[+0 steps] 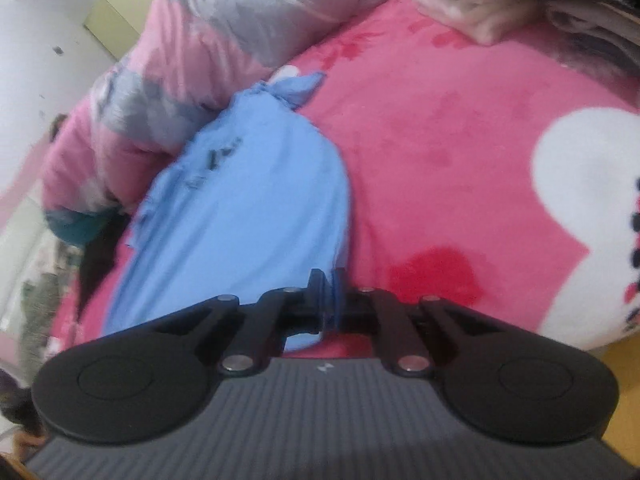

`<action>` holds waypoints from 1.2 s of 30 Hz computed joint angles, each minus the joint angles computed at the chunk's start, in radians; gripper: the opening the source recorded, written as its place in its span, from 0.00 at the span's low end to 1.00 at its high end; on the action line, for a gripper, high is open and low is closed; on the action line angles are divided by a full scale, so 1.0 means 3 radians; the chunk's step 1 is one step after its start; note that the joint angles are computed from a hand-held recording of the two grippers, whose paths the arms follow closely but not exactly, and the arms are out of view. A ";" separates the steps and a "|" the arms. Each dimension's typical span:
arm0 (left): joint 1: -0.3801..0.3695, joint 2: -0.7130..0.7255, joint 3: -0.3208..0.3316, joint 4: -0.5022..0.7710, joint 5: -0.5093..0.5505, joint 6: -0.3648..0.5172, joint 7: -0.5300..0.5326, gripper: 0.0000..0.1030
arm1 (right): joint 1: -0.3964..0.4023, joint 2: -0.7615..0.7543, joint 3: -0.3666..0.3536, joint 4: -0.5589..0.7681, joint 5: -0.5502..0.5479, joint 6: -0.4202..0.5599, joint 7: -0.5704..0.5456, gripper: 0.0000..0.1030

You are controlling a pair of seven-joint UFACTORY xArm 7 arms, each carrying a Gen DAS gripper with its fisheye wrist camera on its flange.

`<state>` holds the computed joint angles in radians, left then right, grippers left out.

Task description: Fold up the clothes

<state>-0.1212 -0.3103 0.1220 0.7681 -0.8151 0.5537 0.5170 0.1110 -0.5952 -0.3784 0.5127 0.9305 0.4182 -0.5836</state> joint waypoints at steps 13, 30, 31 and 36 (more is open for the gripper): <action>-0.0004 -0.0369 0.0181 0.0192 -0.0243 0.0344 0.0017 0.02 | -0.0034 -0.0556 -0.0290 0.0276 0.1124 0.0493 -0.0493 0.03; 0.0354 -0.0241 -0.0064 -0.0023 0.1072 0.0627 -0.0817 0.23 | -0.1104 -0.1000 0.0613 -0.0669 -0.1008 0.0274 0.0992 0.08; 0.0360 -0.0221 -0.0053 0.0000 0.1079 0.0558 -0.0840 0.25 | -0.1109 -0.0991 0.0650 -0.0673 -0.1086 0.0189 0.1026 0.10; 0.0288 0.0103 -0.0031 0.0345 0.0999 0.0156 -0.0814 0.54 | -0.0463 -0.0594 0.0351 -0.0364 -0.1058 -0.0374 0.0841 0.22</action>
